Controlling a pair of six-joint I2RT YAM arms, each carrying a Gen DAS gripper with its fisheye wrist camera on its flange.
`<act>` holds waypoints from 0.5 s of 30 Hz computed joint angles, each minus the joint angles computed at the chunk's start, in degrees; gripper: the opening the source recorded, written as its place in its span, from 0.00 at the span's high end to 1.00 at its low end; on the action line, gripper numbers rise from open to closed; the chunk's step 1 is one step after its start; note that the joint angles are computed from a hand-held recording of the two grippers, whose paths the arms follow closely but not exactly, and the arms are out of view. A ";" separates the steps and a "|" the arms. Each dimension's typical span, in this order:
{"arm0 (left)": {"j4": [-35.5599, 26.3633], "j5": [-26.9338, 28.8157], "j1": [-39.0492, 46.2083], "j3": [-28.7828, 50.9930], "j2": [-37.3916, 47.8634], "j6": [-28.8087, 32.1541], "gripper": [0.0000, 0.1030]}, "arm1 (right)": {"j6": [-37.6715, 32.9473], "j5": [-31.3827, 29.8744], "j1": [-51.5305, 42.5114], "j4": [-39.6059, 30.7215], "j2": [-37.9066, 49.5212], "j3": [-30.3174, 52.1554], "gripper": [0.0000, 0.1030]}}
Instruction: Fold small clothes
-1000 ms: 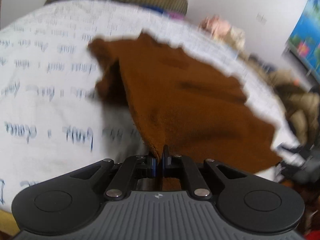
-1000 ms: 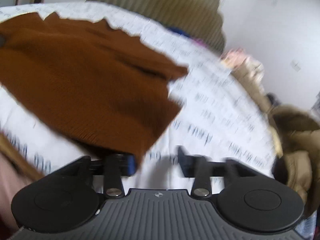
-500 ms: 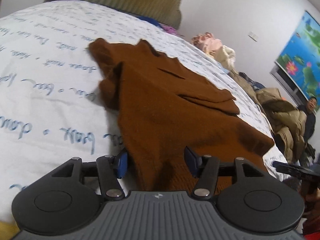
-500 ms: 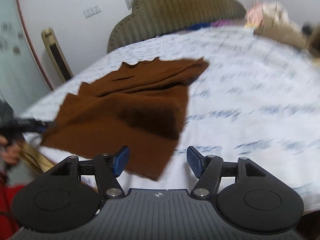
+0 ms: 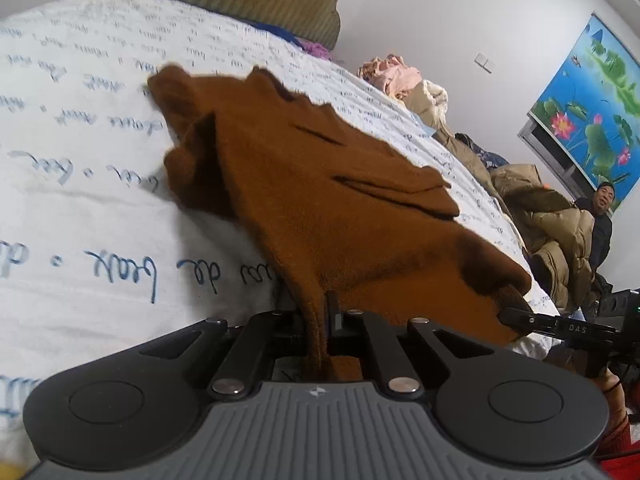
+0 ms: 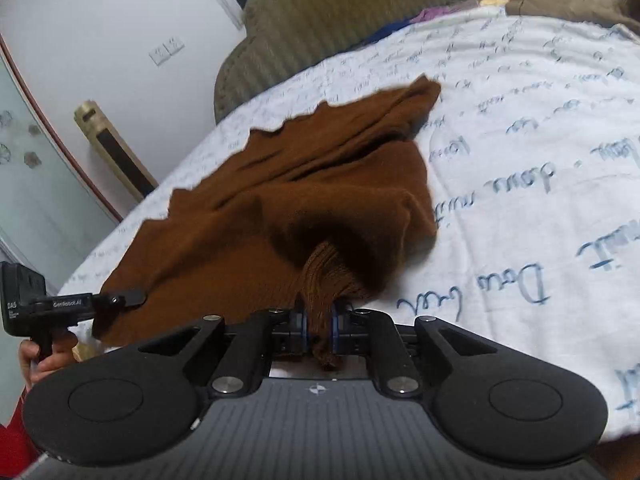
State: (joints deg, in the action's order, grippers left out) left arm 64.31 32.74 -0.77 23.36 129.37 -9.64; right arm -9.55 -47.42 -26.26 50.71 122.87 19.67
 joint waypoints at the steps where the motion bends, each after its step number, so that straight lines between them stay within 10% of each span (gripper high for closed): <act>1: 0.75 0.63 0.37 -1.91 -1.99 0.10 0.95 | -1.33 -2.91 -1.22 -1.61 -1.77 -0.72 0.85; 6: 1.91 7.09 3.60 -14.07 -19.56 2.98 0.95 | -17.35 -18.11 -9.27 -25.57 -23.78 -4.87 0.85; 9: -7.38 12.47 6.29 -18.38 -35.20 4.60 0.95 | -26.85 -19.97 -13.03 -42.09 -38.94 -5.78 0.85; 12: -19.49 12.91 6.39 -18.57 -45.97 5.46 0.95 | -33.04 -20.39 -14.59 -50.53 -43.82 -5.10 0.85; 15: -19.12 13.30 4.89 -17.25 -42.57 5.89 0.95 | -31.39 -19.21 -13.63 -47.58 -38.80 -3.53 0.85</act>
State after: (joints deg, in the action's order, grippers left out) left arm 45.19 46.04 4.12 6.11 86.80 -3.75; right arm -40.94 -66.63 -39.90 3.12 84.06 16.15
